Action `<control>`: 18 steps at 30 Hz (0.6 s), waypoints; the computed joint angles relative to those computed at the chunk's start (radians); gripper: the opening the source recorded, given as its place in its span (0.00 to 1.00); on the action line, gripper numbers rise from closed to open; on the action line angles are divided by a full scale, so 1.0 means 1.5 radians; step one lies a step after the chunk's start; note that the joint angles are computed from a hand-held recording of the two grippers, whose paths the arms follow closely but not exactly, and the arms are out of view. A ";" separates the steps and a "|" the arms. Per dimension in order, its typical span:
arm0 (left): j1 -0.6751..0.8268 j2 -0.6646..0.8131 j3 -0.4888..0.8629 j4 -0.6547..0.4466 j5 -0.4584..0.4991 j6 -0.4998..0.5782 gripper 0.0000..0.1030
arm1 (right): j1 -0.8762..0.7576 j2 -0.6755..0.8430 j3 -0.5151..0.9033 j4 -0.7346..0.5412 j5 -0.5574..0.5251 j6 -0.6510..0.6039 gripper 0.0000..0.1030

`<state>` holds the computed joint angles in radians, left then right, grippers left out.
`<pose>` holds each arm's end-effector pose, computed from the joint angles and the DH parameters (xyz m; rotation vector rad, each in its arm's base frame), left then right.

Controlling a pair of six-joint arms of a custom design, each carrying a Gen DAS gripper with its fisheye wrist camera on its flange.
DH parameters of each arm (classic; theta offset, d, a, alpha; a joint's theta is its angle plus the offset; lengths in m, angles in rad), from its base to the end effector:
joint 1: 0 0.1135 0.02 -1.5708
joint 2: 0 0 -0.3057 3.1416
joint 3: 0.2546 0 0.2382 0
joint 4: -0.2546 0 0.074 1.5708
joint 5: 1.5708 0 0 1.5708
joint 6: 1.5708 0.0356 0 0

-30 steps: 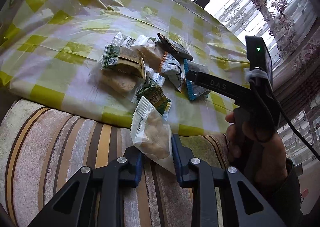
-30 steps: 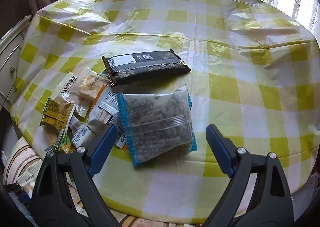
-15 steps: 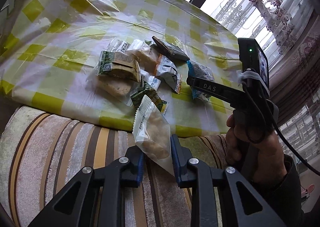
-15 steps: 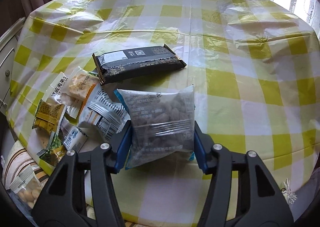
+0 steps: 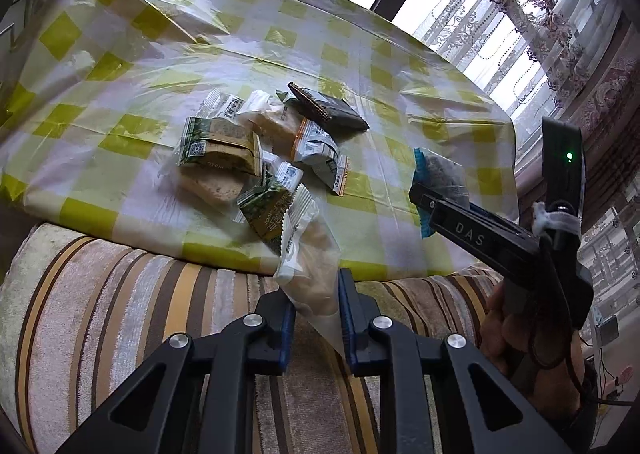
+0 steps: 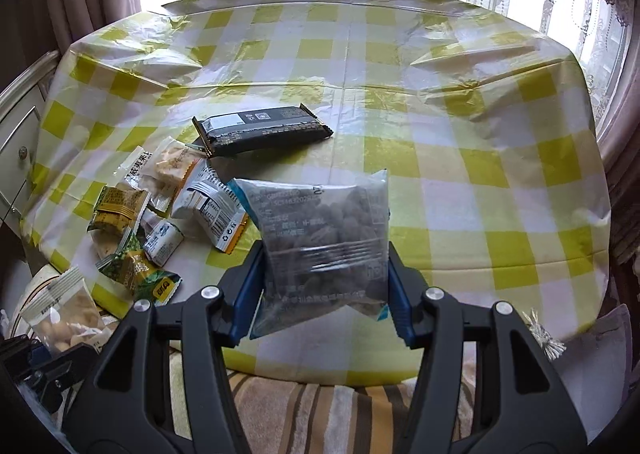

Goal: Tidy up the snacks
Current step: 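Carry both clear bags into the white box and release them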

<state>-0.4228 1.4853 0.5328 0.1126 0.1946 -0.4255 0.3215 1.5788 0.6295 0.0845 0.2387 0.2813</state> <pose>0.2244 -0.1085 0.1839 0.0894 2.4839 -0.6121 0.2644 0.0792 0.1841 0.0578 2.4023 -0.0124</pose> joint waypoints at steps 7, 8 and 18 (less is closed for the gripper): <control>-0.044 0.001 0.021 -0.006 -0.018 -0.011 0.20 | -0.018 -0.083 -0.051 -0.019 0.004 0.009 0.57; -0.052 0.003 0.026 -0.007 -0.020 -0.013 0.20 | -0.022 -0.095 -0.058 -0.023 0.003 0.010 0.57; -0.144 0.031 0.076 -0.011 -0.055 -0.034 0.20 | -0.099 -0.218 -0.112 -0.074 -0.023 0.000 0.57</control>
